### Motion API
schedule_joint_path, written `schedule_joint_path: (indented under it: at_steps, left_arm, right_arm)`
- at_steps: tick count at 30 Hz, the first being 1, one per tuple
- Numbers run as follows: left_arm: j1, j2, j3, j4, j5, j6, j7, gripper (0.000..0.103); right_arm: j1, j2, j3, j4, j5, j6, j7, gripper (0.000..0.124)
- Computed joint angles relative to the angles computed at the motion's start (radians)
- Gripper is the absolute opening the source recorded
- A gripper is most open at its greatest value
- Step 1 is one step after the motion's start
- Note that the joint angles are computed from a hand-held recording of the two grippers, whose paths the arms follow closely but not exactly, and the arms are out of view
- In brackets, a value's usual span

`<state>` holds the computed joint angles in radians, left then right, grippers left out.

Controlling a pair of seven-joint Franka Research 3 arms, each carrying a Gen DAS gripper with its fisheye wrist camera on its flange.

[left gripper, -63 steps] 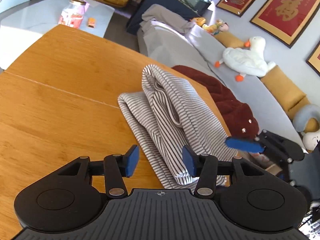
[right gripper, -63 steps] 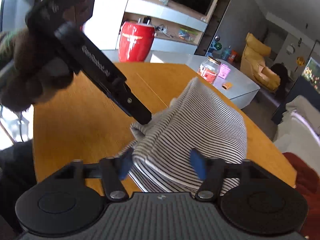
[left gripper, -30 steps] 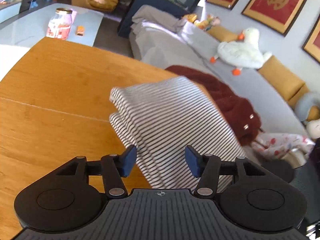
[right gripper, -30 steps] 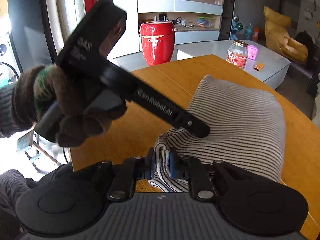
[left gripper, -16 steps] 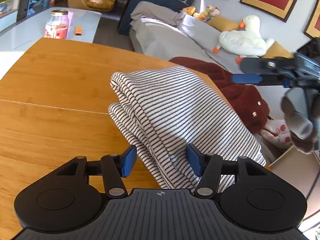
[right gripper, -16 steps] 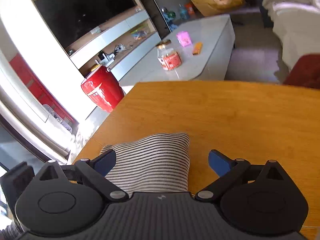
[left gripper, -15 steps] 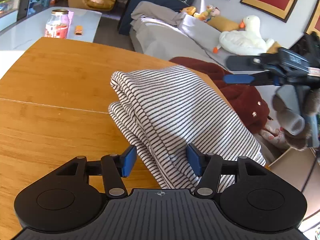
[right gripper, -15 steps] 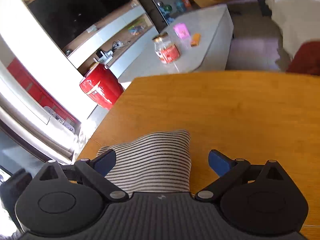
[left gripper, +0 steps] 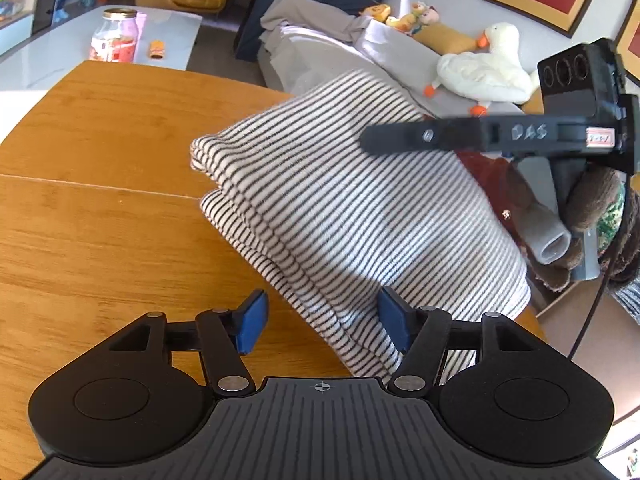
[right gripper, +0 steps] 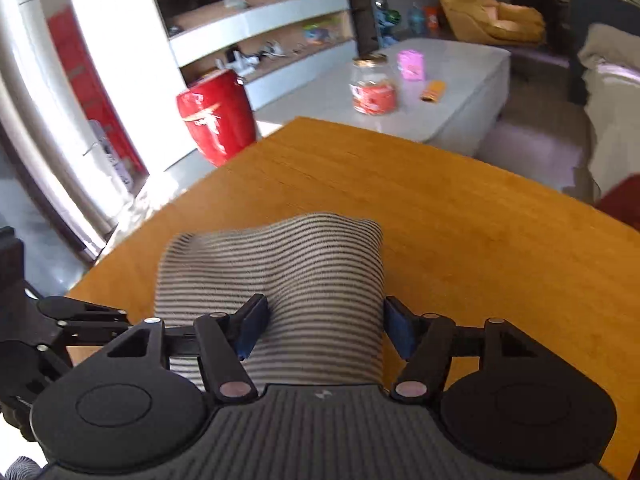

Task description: Fold clothes

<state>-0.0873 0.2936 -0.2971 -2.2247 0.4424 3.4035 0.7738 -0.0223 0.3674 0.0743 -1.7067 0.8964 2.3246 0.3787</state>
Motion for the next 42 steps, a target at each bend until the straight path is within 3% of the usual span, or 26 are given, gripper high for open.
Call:
schedule_joint_path:
  at_steps: [1, 7, 9, 11, 13, 19, 24, 29, 34, 37, 39, 40, 41, 42]
  left_arm:
    - [-0.001, 0.001, 0.0, 0.001, -0.002, -0.001, -0.002, 0.067]
    - [0.011, 0.001, -0.018, 0.008, -0.006, -0.017, -0.023, 0.067]
    - [0.017, 0.002, -0.026, 0.01, -0.008, -0.023, -0.03, 0.067]
    - [0.035, 0.008, -0.043, 0.017, -0.001, -0.029, -0.036, 0.067]
    - [0.081, 0.021, -0.087, 0.027, 0.02, -0.033, -0.046, 0.067]
    - [0.265, 0.086, -0.246, 0.068, 0.103, -0.05, -0.07, 0.068]
    - [0.283, 0.121, -0.204, 0.148, 0.099, -0.095, 0.0, 0.068]
    - [0.228, 0.154, -0.088, 0.274, 0.059, -0.183, 0.095, 0.068]
    - [0.158, 0.176, 0.048, 0.352, 0.014, -0.219, 0.135, 0.068]
    - [0.124, 0.184, 0.112, 0.372, -0.015, -0.218, 0.154, 0.068]
    - [0.052, 0.175, 0.203, 0.381, -0.014, -0.22, 0.156, 0.066]
    - [-0.02, 0.163, 0.288, 0.378, -0.006, -0.206, 0.139, 0.062]
    - [-0.061, 0.152, 0.35, 0.379, 0.071, -0.185, 0.053, 0.061]
    - [-0.08, 0.149, 0.377, 0.379, 0.079, -0.143, 0.028, 0.061]
  right_arm:
    - [-0.013, 0.003, -0.009, 0.01, 0.003, -0.034, 0.039, 0.081]
    - [-0.057, -0.047, -0.048, -0.045, -0.025, -0.147, 0.116, 0.098]
    - [-0.064, -0.061, -0.061, -0.071, -0.05, -0.201, 0.129, 0.098]
    - [-0.062, -0.08, -0.067, -0.112, -0.066, -0.203, 0.106, 0.093]
    - [-0.059, -0.083, -0.065, -0.133, -0.057, -0.215, 0.076, 0.076]
    - [-0.034, -0.009, -0.04, -0.056, -0.005, -0.215, 0.071, 0.076]
    - [-0.003, 0.135, 0.01, 0.125, 0.028, -0.161, 0.112, 0.076]
    - [0.034, 0.31, 0.074, 0.353, 0.023, -0.099, 0.203, 0.076]
    - [0.081, 0.472, 0.139, 0.561, -0.003, -0.034, 0.282, 0.076]
    - [0.104, 0.495, 0.16, 0.585, -0.026, 0.032, 0.309, 0.077]
    - [0.105, 0.482, 0.172, 0.561, -0.035, 0.072, 0.296, 0.077]
    - [0.099, 0.464, 0.182, 0.53, -0.033, 0.102, 0.259, 0.077]
    - [0.094, 0.447, 0.191, 0.5, -0.029, 0.13, 0.221, 0.077]
    - [0.09, 0.431, 0.198, 0.474, -0.024, 0.157, 0.185, 0.078]
